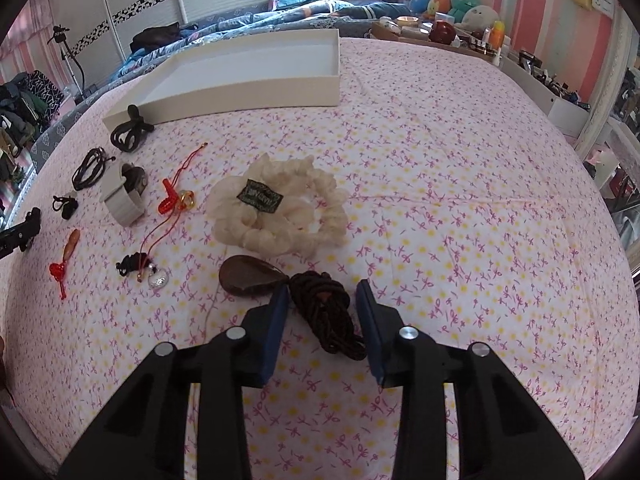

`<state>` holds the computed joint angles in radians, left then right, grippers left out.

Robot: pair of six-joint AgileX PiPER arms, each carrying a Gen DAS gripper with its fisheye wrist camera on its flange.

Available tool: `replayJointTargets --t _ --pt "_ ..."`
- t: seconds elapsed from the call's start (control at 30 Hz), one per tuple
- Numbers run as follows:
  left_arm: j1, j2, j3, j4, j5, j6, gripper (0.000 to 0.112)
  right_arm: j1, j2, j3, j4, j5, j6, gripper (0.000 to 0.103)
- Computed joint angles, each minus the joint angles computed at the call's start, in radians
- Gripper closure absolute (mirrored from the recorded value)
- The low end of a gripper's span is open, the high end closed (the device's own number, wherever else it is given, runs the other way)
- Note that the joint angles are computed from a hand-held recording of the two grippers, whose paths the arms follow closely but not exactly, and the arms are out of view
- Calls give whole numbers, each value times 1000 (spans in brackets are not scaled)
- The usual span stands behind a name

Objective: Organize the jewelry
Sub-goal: 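Close left tool on black scrunchie while right tool closes on black knotted cord, then carry scrunchie in left tool while right tool carries knotted cord into white tray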

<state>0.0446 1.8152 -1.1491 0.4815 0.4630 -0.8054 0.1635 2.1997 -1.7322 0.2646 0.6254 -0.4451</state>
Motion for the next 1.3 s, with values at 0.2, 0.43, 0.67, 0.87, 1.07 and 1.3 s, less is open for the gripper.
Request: replayJointTargets --t 0.2,0.43,0.67,0.87,1.07,1.3 --pt "24 21 -18 -20 19 18 59 -4 7 -11 8 8 -6 67" --pt "49 60 -57 -47 42 49 77 2 0 1 -18 -5 -17 69" --pt "48 67 -84 -48 84 57 104 -5 -5 14 18 -16 -69 76" --pt "17 33 -85 -5 83 15 105 -23 -16 17 59 -14 -88 78" --pt "-10 4 -193 -62 149 129 105 -42 -33 -46 116 40 -128 78" --pt "-16 67 -470 -172 252 319 105 -31 9 -285 118 127 -101 78"
